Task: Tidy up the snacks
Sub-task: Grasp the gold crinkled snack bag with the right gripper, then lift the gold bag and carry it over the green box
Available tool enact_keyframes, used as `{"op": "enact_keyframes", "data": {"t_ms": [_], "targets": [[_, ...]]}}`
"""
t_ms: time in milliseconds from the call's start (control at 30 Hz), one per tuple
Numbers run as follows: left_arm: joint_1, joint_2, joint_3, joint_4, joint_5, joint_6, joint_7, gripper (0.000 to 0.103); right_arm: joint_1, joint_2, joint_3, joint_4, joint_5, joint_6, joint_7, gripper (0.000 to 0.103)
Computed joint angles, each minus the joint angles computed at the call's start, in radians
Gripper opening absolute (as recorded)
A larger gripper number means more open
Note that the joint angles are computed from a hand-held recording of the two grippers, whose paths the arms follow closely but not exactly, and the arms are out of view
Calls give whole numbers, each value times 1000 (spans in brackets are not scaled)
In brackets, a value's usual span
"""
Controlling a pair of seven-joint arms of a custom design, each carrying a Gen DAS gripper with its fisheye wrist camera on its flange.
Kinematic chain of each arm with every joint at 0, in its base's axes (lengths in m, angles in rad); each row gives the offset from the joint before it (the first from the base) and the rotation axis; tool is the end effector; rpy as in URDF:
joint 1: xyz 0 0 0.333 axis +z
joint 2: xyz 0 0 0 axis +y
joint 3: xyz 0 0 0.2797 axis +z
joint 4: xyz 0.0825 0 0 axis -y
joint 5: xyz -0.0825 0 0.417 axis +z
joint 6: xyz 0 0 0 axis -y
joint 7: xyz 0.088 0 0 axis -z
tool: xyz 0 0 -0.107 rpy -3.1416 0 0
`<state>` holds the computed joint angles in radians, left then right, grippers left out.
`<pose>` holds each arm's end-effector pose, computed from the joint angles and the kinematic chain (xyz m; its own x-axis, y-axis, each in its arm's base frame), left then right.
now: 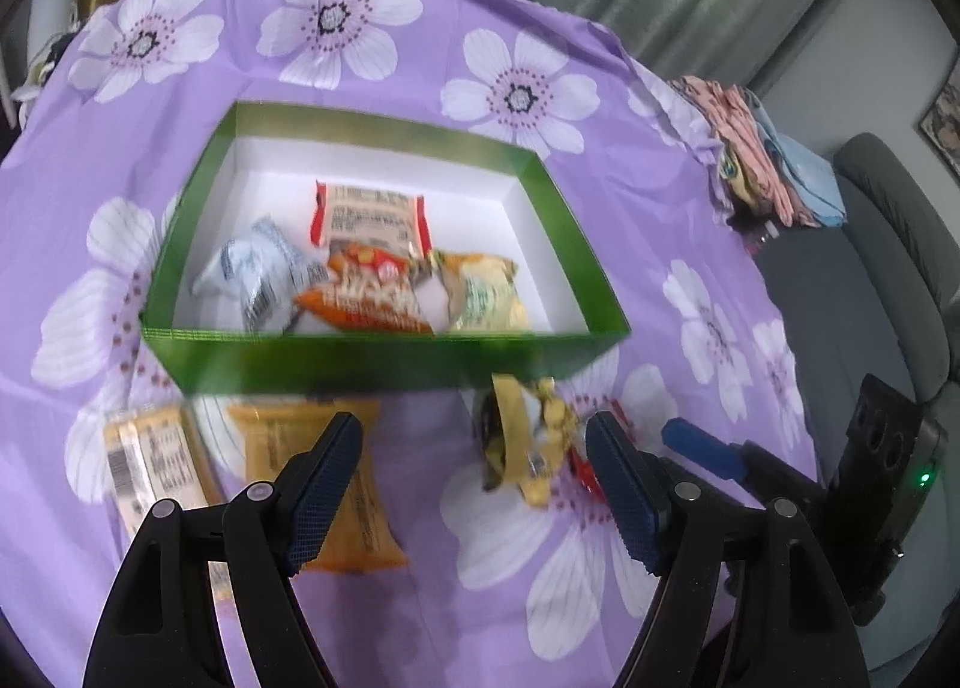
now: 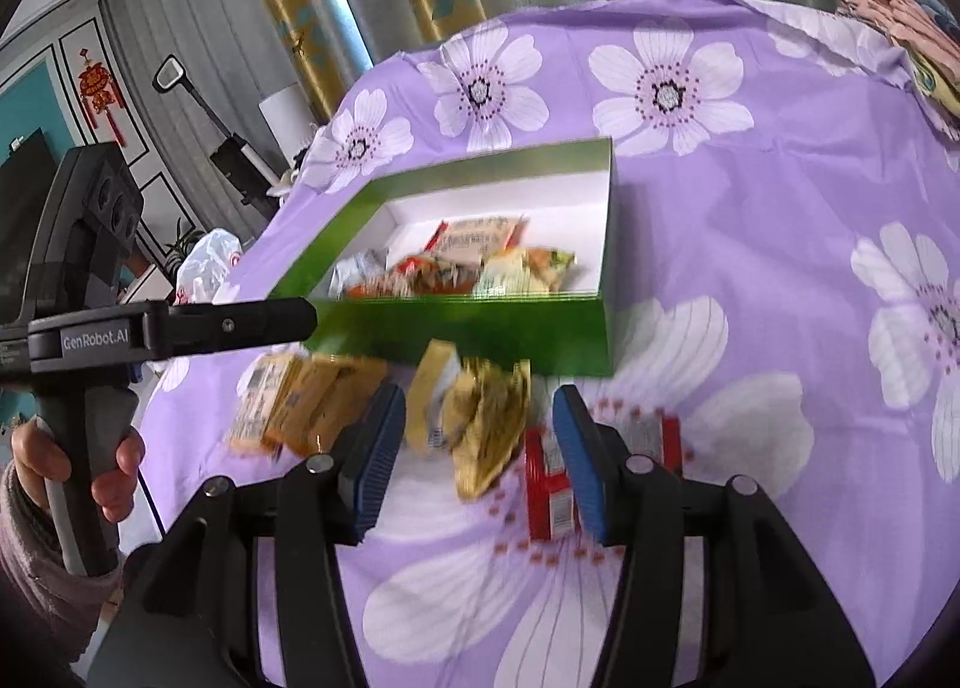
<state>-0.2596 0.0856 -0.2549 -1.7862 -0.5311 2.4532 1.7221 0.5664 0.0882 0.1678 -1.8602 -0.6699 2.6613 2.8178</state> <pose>0.5774 -0.3211 0.5205 -0.4206 -0.7987 0.4303 -0.8425 0.1678 -0.5120 0.4792 0.4525 0.4992 0.0852 -0.9563 -0.2795 -0.7097 0.1386 -0.6907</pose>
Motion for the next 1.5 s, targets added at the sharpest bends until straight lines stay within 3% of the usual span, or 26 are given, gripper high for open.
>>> {"op": "enact_keyframes", "data": {"t_ms": [200, 533, 1100, 1400, 1433, 1500], "targets": [[-8, -53, -3, -72, -39, -1, 32, 77, 6, -14, 12, -35, 26, 1, -5, 53], [-38, -52, -9, -96, 48, 19, 26, 77, 15, 21, 11, -26, 51, 13, -52, 53], [-59, 91, -27, 45, 114, -6, 28, 77, 20, 110, -20, 41, 90, 69, -117, 53], [-56, 187, -32, 142, 139, -57, 5, 77, 25, 170, -41, 102, 129, 84, -167, 51], [-56, 192, -32, 146, 140, -58, 2, 76, 24, 181, -41, 115, 141, 76, -177, 50], [-50, 203, -37, 160, 124, -73, 15, 60, 20, 188, -39, 119, 163, 83, -195, 47]]}}
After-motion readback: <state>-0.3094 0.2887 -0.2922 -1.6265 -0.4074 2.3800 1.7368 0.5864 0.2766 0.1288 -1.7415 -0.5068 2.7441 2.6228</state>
